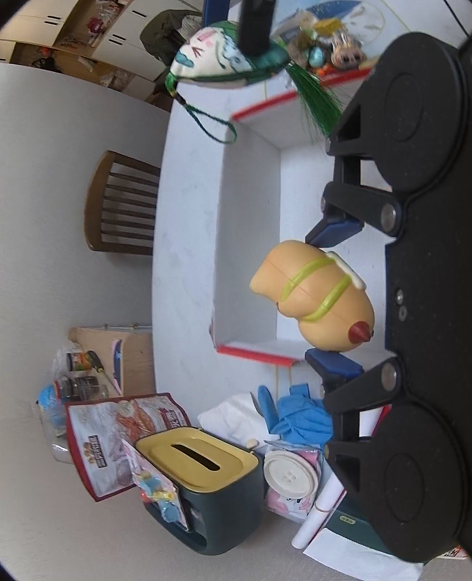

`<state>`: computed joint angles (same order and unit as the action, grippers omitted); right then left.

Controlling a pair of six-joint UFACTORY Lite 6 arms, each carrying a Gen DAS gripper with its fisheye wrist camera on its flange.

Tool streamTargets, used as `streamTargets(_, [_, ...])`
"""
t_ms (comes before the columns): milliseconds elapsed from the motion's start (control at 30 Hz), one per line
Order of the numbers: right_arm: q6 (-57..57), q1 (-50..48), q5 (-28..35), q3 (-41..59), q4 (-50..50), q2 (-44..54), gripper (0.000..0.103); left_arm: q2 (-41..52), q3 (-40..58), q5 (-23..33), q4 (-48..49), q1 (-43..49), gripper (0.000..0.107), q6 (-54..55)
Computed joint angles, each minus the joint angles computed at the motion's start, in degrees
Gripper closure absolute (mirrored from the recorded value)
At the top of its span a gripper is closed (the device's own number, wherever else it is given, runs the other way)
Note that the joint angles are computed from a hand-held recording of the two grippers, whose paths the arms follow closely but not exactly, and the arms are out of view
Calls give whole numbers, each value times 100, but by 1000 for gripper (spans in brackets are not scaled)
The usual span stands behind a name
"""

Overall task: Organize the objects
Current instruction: 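Carry the duck toy and green plush with both tools into the white box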

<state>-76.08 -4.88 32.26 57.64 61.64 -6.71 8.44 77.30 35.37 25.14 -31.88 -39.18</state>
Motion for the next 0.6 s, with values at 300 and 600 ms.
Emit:
streamTargets(300, [901,1492,-1457,-53,-638,1040,44,713,260,-220,-577,337,47,971])
streamTargets(600, [1901,1934,-2072,182,-1559,2211,43,1808,1027,111,-689,184,47,1634])
